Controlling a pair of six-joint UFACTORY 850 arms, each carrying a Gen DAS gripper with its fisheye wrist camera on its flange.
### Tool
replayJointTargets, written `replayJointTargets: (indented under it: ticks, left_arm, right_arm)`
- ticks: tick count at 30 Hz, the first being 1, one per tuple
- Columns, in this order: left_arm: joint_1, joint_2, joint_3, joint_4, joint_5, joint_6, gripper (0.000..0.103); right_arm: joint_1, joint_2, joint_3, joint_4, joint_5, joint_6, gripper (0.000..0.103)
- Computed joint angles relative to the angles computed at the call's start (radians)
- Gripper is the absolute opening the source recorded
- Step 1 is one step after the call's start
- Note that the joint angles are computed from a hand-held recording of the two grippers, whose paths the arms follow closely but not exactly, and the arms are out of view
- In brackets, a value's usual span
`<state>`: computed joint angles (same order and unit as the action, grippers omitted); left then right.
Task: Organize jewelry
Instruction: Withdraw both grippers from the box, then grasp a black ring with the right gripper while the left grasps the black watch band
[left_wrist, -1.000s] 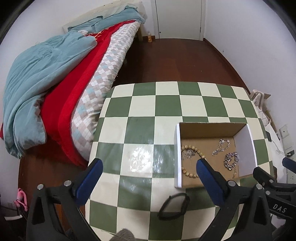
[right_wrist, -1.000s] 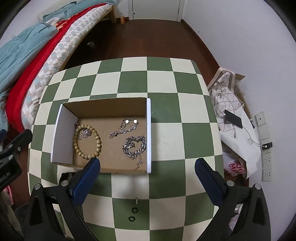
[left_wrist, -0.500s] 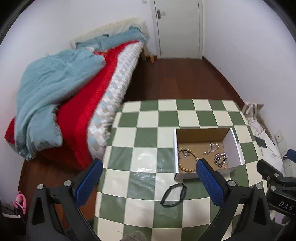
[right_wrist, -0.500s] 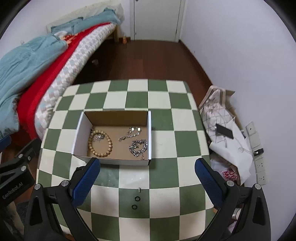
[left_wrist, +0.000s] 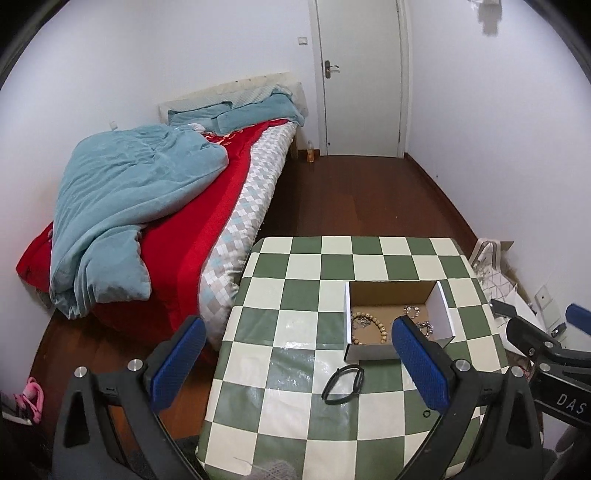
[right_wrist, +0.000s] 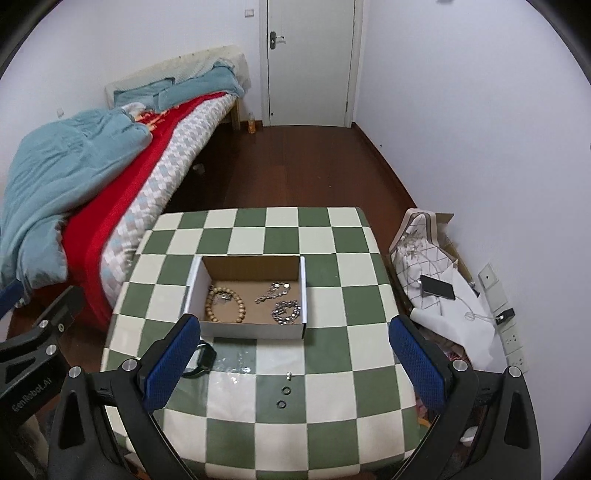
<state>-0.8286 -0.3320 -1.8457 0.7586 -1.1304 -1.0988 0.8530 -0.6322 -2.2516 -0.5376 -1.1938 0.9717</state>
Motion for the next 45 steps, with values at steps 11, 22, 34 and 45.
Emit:
replayJointTargets:
  ticks: [11, 22, 34, 45]
  left_arm:
    - [0.014, -0.002, 0.155, 0.011, -0.125, -0.054, 0.103]
    - [0.051, -0.065, 0.210, -0.070, -0.146, 0.001, 0.103]
    - [0.061, -0.121, 0.173, -0.151, -0.064, 0.095, 0.103]
    - [0.028, -0.256, 0.025, -0.191, -0.023, 0.292, 0.099]
  right_arm:
    - [-0.049, 0.179, 0.416, 0.164, 0.210, 0.139, 0.067]
    - [-0.098, 0.119, 0.605, 0.376, 0.432, 0.051, 0.049]
    - [-0.051, 0.011, 0.508, 0.246, 0.377, 0.086, 0.012]
    - [-0.058, 0.044, 0.550, 0.227, 0.365, 0.117, 0.010]
